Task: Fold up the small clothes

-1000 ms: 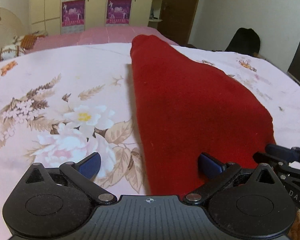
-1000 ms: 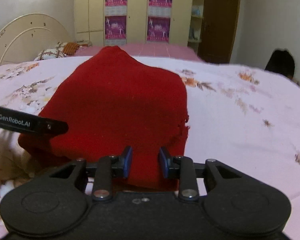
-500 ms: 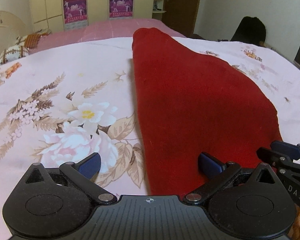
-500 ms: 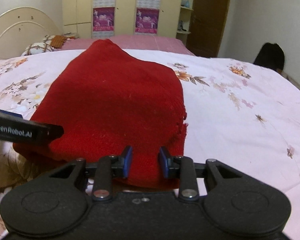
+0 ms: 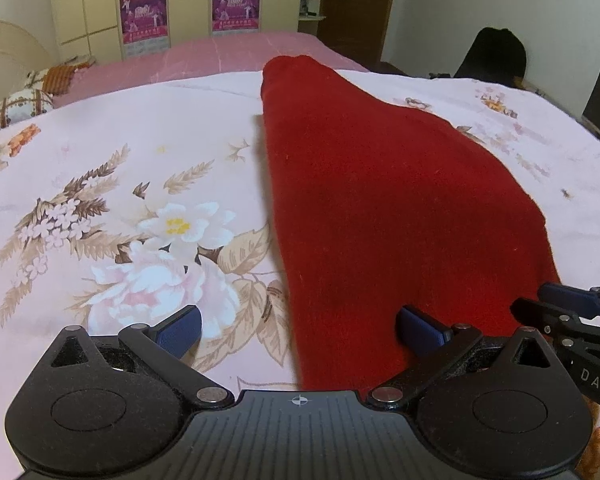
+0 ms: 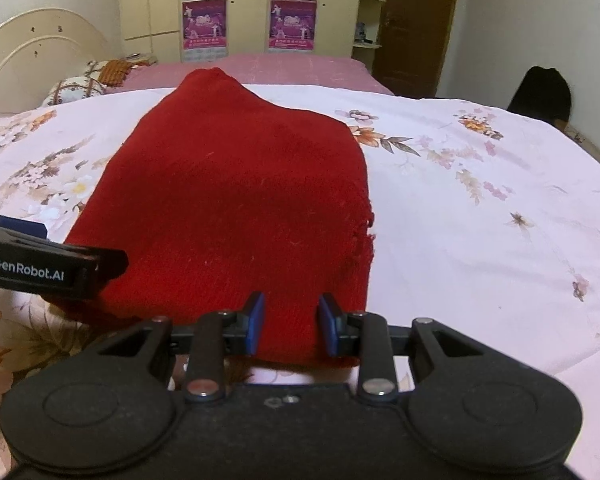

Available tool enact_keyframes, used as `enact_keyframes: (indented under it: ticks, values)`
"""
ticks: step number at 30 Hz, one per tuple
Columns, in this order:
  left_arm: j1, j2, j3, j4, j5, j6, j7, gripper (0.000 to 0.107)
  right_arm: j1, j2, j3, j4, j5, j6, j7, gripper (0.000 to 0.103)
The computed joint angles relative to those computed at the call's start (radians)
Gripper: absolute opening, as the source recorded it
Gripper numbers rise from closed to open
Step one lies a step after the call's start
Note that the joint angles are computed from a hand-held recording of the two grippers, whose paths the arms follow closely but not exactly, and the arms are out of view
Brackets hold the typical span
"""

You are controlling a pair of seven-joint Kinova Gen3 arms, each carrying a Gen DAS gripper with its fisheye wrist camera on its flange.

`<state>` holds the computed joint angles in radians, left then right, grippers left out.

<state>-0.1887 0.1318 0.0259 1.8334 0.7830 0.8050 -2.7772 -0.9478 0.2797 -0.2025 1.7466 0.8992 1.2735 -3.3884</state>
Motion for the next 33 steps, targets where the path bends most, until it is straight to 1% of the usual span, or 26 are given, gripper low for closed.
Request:
enact_keyframes:
  ticks: [3,5,6,7,8,10,12,14,17,18,20,21,22,23,24,25,26,27,29,30,31,33]
  values:
    - [-0.022,-0.005,-0.008,-0.009,0.036,0.035,-0.021,0.103,0.006,-0.039,-0.008,0.031,0.007,-0.028,-0.01,0.031]
    - [-0.031,-0.008,-0.014,-0.021,0.063,0.051,-0.021,0.103,0.002,-0.061,-0.017,0.053,0.047,-0.027,-0.047,0.031]
    - [-0.031,-0.01,-0.015,-0.025,0.076,0.047,-0.018,0.103,-0.003,-0.065,-0.023,0.062,0.079,-0.011,-0.073,0.031]
    - [-0.026,-0.01,-0.015,-0.034,0.08,0.039,0.001,0.103,-0.004,-0.066,-0.029,0.066,0.109,0.012,-0.097,0.031]
    - [-0.021,-0.005,-0.014,-0.05,0.082,0.038,0.03,0.103,-0.01,-0.072,-0.019,0.072,0.134,0.021,-0.118,0.032]
    - [-0.003,0.01,-0.006,-0.088,0.067,0.036,0.103,0.103,0.032,-0.091,-0.022,0.083,0.162,-0.011,-0.149,0.032]
    - [0.019,0.023,0.01,-0.114,0.051,0.01,0.148,0.103,0.082,-0.098,-0.015,0.079,0.156,-0.061,-0.131,0.033]
    - [0.043,0.032,0.027,-0.128,0.032,-0.026,0.18,0.103,0.115,-0.097,-0.01,0.078,0.163,-0.094,-0.116,0.036]
    - [0.069,0.046,0.05,-0.132,0.021,-0.084,0.206,0.103,0.137,-0.093,-0.006,0.083,0.211,-0.124,-0.117,0.036]
    - [0.081,0.057,0.056,-0.135,0.006,-0.106,0.226,0.103,0.144,-0.087,-0.004,0.078,0.221,-0.135,-0.102,0.035]
    - [0.112,0.083,0.054,-0.151,-0.056,-0.131,0.294,0.103,0.149,-0.071,0.008,0.067,0.224,-0.145,-0.048,0.034]
    - [0.112,0.1,0.06,-0.159,-0.073,-0.127,0.319,0.103,0.167,-0.061,-0.001,0.054,0.21,-0.146,-0.008,0.034]
    - [0.094,0.113,0.079,-0.162,-0.074,-0.123,0.329,0.103,0.204,-0.048,-0.022,0.043,0.188,-0.156,0.033,0.034]
    - [0.083,0.125,0.085,-0.165,-0.058,-0.109,0.322,0.103,0.234,-0.027,-0.029,0.035,0.157,-0.173,0.062,0.034]
    - [0.076,0.13,0.092,-0.166,-0.053,-0.106,0.325,0.103,0.245,-0.019,-0.019,0.041,0.139,-0.202,0.075,0.034]
    - [0.074,0.133,0.094,-0.17,-0.058,-0.102,0.337,0.103,0.238,-0.03,-0.001,0.058,0.138,-0.225,0.072,0.034]
    - [0.072,0.134,0.095,-0.176,-0.065,-0.096,0.352,0.103,0.215,-0.043,0.032,0.076,0.139,-0.249,0.052,0.034]
    - [0.069,0.13,0.097,-0.18,-0.066,-0.091,0.366,0.103,0.199,-0.05,0.046,0.089,0.152,-0.259,0.023,0.034]
    - [0.059,0.119,0.107,-0.175,-0.039,-0.105,0.353,0.103,0.192,-0.069,0.042,0.11,0.188,-0.264,-0.017,0.034]
    - [0.057,0.118,0.119,-0.176,-0.037,-0.127,0.352,0.103,0.192,-0.076,0.041,0.115,0.21,-0.264,-0.039,0.034]
    - [0.074,0.126,0.112,-0.189,-0.05,-0.141,0.368,0.103,0.188,-0.079,0.044,0.117,0.229,-0.263,-0.054,0.034]
    - [0.103,0.156,0.101,-0.233,-0.098,-0.143,0.439,0.103,0.211,-0.072,0.041,0.098,0.243,-0.27,-0.036,0.035]
